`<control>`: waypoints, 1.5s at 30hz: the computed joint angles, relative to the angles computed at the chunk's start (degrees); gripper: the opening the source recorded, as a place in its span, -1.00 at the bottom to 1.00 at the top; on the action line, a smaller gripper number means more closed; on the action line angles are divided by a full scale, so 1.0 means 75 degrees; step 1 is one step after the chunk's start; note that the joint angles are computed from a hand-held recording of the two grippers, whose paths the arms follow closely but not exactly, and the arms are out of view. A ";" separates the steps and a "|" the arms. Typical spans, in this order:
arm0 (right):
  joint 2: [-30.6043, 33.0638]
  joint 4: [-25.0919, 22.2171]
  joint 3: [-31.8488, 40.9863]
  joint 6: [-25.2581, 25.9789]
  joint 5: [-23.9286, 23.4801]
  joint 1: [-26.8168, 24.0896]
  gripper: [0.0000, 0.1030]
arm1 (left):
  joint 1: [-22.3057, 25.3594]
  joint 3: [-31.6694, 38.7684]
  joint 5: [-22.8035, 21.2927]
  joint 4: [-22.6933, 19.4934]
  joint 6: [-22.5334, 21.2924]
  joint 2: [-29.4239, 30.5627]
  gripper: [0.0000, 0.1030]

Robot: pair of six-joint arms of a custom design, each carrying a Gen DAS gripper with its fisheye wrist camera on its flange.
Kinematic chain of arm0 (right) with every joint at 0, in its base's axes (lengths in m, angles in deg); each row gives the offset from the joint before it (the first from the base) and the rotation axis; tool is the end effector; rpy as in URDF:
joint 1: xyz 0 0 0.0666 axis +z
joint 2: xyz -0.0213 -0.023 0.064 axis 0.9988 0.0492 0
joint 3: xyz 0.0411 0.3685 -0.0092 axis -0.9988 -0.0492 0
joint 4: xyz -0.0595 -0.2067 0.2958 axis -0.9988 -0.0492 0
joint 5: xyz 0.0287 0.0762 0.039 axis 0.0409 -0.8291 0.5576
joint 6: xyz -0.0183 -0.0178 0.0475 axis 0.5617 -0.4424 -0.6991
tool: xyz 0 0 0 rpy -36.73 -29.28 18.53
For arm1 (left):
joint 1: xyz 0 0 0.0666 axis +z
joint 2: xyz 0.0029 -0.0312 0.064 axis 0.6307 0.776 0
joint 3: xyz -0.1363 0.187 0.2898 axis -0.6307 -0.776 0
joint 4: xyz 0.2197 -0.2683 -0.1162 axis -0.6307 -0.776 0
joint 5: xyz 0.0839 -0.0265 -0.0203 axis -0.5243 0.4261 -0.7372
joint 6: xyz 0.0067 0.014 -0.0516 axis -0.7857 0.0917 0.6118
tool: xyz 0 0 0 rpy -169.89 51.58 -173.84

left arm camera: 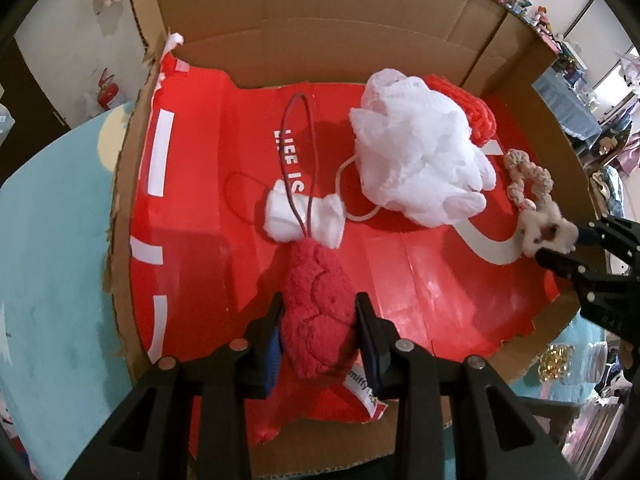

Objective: Organize soft objects
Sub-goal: 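Lower both items onto the box floor and open both tools, then withdraw both tools from the box back over the table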

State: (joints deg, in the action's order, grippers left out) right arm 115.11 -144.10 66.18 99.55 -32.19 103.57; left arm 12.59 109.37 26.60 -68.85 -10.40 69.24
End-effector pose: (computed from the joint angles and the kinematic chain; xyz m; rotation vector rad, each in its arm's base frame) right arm 0.5417 0.1587 0.4043 -0.7248 2.6813 0.0003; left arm 0.5214 -0.2617 0.4688 0.1978 2.8343 -0.2150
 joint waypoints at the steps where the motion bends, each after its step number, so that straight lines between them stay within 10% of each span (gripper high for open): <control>1: 0.0020 -0.0024 0.0014 0.0062 0.0029 0.0023 -0.24 | -0.0004 0.0049 -0.0035 -0.0042 -0.0003 0.0038 -0.32; 16: 0.0160 0.0257 -0.0084 0.0347 0.0876 0.0231 -0.21 | -0.0040 -0.0052 -0.0161 0.0070 -0.0046 0.0043 -0.22; 23: -0.0172 0.0685 -0.0653 0.0618 0.1337 0.0494 0.14 | -0.0090 -0.0398 -0.0196 0.0342 0.0001 -0.0224 -0.01; 31: -0.0950 0.1114 -0.1272 0.0436 0.1404 0.0722 0.14 | -0.0338 -0.1318 -0.0529 0.1196 0.0046 -0.1224 0.60; 45: -0.3886 0.2716 -0.3246 -0.0340 0.0502 0.0400 0.52 | -0.1650 -0.3606 -0.2426 0.3300 0.0469 -0.3881 0.99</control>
